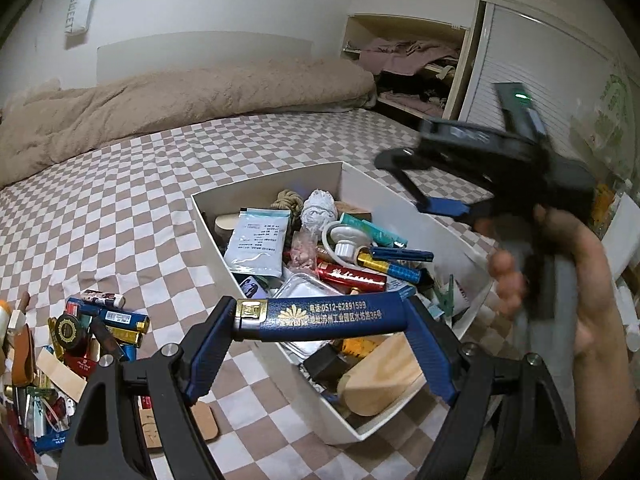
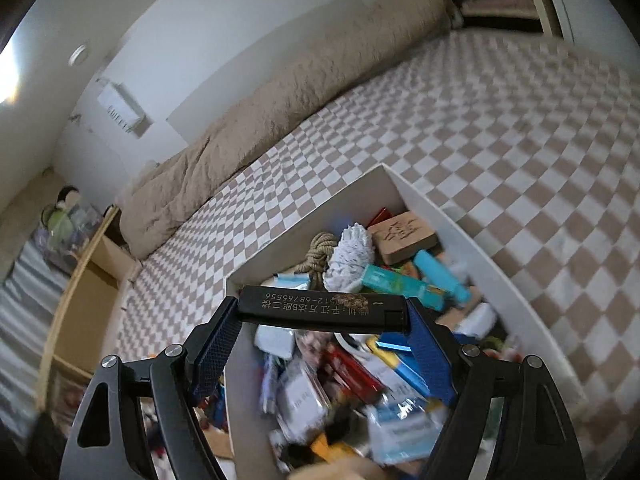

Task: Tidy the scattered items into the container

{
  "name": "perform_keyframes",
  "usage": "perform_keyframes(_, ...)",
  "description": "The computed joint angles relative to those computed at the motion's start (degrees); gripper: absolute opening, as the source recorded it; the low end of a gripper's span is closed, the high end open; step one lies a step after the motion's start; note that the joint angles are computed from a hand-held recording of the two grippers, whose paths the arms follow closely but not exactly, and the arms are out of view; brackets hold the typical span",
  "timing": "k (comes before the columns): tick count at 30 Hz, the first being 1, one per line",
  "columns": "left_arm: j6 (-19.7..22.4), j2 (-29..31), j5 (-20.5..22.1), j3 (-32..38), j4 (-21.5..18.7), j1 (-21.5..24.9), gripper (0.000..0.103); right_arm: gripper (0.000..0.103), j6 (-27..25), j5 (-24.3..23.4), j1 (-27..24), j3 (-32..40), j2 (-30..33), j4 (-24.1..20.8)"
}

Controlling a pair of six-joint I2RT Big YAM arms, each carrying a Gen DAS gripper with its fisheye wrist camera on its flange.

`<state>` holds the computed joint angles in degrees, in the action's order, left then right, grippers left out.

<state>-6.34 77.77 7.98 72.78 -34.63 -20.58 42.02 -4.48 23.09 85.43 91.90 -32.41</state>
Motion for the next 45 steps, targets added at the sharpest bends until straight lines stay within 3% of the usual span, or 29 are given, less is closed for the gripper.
perform_keyframes(6,0.86,0.5,1.85,-0.11,1.37,1.8,0.083,0.081,7.71,-3.36,-2.03,6.23,6.84,-1.51)
perform_keyframes(13,2.04,0.36,4.45,-0.66,3.2,3.26,0.083,0.081,7.3,2.28,-1.98,15.78,13.45,-8.71)
perform_keyframes(16,2.33,0.4,5.4,-0.86,3.28,3.5,0.083,0.082,8.28,4.41,-2.06,16.95,14.96,-8.61)
perform_keyframes(17,2.3,0.32,5.6,-1.04,3.53,3.63,0.083,0.089,8.45,5.25,-2.03,16.5,14.86,-8.1)
perform_keyframes(19,2.09,0.26,5.91,-1.23,3.76,3.78,0.083,0.103,9.1,6.89,-1.83,14.48,13.76,-6.23)
perform_keyframes(22,1.45,0.44,5.95,-1.21,3.86,3.82,0.083,0.103,7.9,5.94,-1.68,11.27,11.41,-3.82)
perform_keyframes(30,-0.17,1.51,6.1,-0.23,3.13,2.61,0.083,0.103,-1.39,4.53,-0.65,6.05,4.53,-5.76)
perform_keyframes(35,-0.4,3.51,6.29,1.82,1.98,1.36,0.083,0.103,-4.14,4.47,-0.69,1.85,-0.01,-5.34)
perform_keyframes(41,-1.03,8.39,7.67,8.03,-1.76,0.36,0.083,0.103,-5.43,6.1,-0.49,-2.72,-4.49,-3.58)
perform_keyframes(45,-1.35,13.45,8.52,15.18,-6.8,-0.1,0.083,0.103,-6.39,4.49,-0.42,-5.63,-7.07,-1.79)
